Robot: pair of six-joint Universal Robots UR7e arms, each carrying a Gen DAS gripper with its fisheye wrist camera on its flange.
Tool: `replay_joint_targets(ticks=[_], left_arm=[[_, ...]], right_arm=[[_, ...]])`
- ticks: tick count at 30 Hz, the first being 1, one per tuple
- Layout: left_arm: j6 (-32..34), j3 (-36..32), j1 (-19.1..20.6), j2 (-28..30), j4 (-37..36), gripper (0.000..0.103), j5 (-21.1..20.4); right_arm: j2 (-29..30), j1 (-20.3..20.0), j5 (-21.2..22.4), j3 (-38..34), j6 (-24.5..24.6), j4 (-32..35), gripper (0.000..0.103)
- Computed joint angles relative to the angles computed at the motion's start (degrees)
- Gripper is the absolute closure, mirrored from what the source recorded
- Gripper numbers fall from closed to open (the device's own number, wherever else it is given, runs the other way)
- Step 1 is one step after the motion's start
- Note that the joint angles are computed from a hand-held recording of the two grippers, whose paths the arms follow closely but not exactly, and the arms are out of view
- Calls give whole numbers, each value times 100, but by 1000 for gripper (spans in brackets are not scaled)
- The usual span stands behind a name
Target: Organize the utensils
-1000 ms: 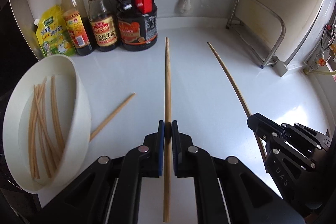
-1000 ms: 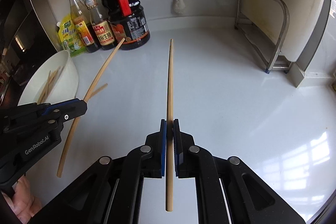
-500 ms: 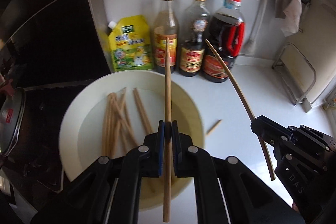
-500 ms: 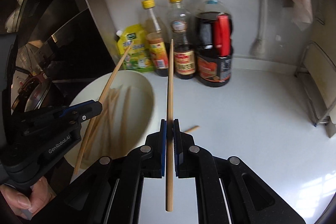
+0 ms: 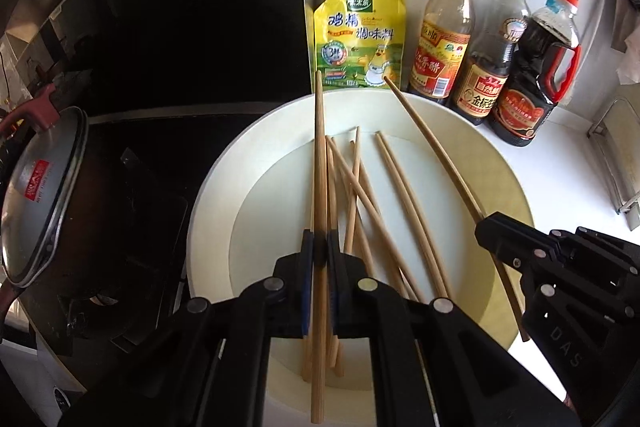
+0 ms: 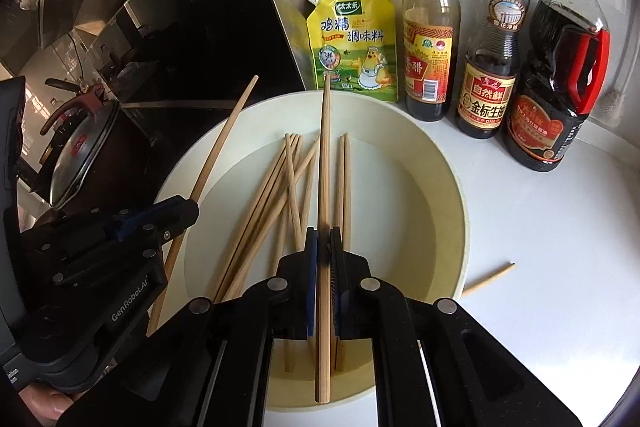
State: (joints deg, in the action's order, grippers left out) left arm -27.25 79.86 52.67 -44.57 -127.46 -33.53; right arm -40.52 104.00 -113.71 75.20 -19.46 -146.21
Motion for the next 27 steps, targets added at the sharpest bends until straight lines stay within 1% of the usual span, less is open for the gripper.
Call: replay_joint_targets(ticks=[4,6,7,8,9,11,12,13,14,15,16,17,20,27], left_arm=[[-128,-115,76,63,181,95,-131],[-310,-198,106,95,376,92,-102],[-388,-205,115,87,451,86,-93],[-415,-203,125,81,458,82,-109],[-465,-196,133,66,484,79,-110],[-545,-183,140,38,538,71,-88],[-568,-178,134,27,549,69,-74],[-575,-148,123,3,528,64,-65],[-583,-119,108,-22,509,54,-50],[-549,-83,93,-45,442,48,-41],[-487,-43,74,-62,340,36,-27],[-427,-16,58,-76,253,31,-10],[-353,13,16,-99,200,31,30],[-465,115,-32,-214,246,30,46]], right_arm=[[57,-13,-98,-79,70,103,97],[45,-33,-63,-96,150,157,94],[34,-36,-68,-89,185,134,87],[24,-36,-81,-71,163,71,84],[14,-29,-115,-53,135,26,84],[-18,-21,-142,-17,113,-14,84],[-39,-18,-150,12,114,-42,84],[-63,-15,-158,41,115,-70,84],[-86,-10,-174,76,116,-105,84],[-105,-2,-187,98,121,-130,84],[-128,1,-194,128,124,-151,84],[-148,5,-202,151,130,-173,83],[-215,17,-248,248,134,-293,76],[-382,45,-338,473,115,-438,76]])
